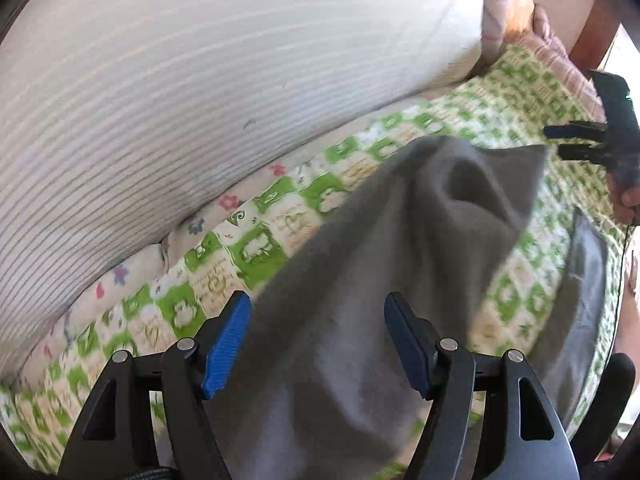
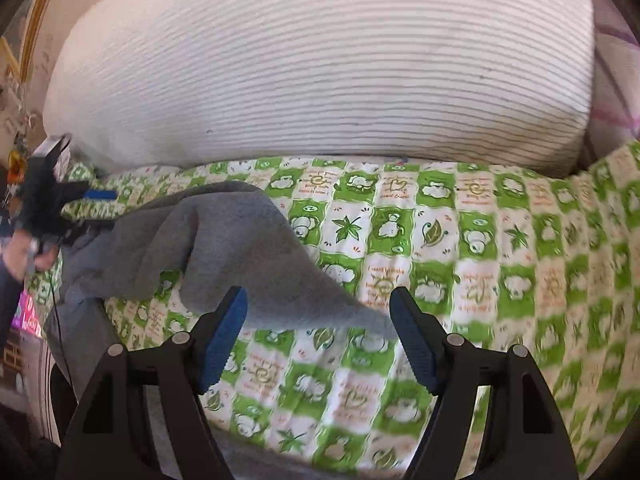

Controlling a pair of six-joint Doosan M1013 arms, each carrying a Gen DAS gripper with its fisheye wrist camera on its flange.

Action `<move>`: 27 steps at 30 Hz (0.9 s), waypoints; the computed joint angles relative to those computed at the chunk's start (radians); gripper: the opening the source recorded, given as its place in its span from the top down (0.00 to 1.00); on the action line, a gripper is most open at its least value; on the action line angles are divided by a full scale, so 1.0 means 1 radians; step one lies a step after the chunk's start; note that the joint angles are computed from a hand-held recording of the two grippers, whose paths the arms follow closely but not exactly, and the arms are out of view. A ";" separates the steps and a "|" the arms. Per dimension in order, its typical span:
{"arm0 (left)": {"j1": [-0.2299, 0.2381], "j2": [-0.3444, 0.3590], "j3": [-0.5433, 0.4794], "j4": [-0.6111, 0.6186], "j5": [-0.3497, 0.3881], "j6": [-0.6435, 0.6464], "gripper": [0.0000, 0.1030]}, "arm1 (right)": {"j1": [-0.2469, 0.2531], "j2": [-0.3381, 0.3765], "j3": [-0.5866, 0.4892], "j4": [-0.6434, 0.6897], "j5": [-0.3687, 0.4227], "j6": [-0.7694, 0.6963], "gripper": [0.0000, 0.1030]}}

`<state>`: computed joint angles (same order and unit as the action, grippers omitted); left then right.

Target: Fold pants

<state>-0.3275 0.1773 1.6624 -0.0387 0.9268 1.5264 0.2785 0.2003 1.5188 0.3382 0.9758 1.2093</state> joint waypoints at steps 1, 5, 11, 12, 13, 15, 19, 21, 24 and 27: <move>0.005 0.020 -0.011 0.004 0.022 0.007 0.32 | -0.002 0.008 -0.007 0.005 0.012 -0.009 0.28; -0.005 0.075 -0.031 0.062 0.080 0.010 0.32 | -0.011 0.047 -0.043 0.014 0.060 -0.031 0.28; -0.016 0.055 0.001 0.044 0.041 0.045 0.72 | 0.017 0.064 -0.041 -0.062 0.075 -0.033 0.72; -0.021 0.045 0.009 0.046 0.036 0.045 0.79 | 0.018 0.059 -0.035 -0.079 0.067 -0.023 0.79; -0.027 0.031 0.018 0.049 0.031 0.042 0.88 | 0.018 0.052 -0.028 -0.083 0.056 -0.020 0.85; -0.037 -0.006 0.042 0.021 0.014 0.051 0.92 | 0.014 0.034 -0.015 -0.082 0.030 -0.016 0.87; -0.068 -0.100 0.102 -0.058 -0.028 0.091 0.93 | 0.022 -0.007 0.005 -0.137 -0.023 0.031 0.90; -0.091 -0.141 0.127 -0.064 -0.037 0.086 0.93 | 0.031 -0.030 0.016 -0.184 -0.046 0.059 0.90; -0.127 -0.198 0.166 -0.070 -0.052 0.064 0.93 | 0.052 -0.063 0.037 -0.244 -0.083 0.091 0.90; -0.165 -0.251 0.205 -0.056 -0.069 0.010 0.93 | 0.062 -0.102 0.064 -0.289 -0.113 0.114 0.90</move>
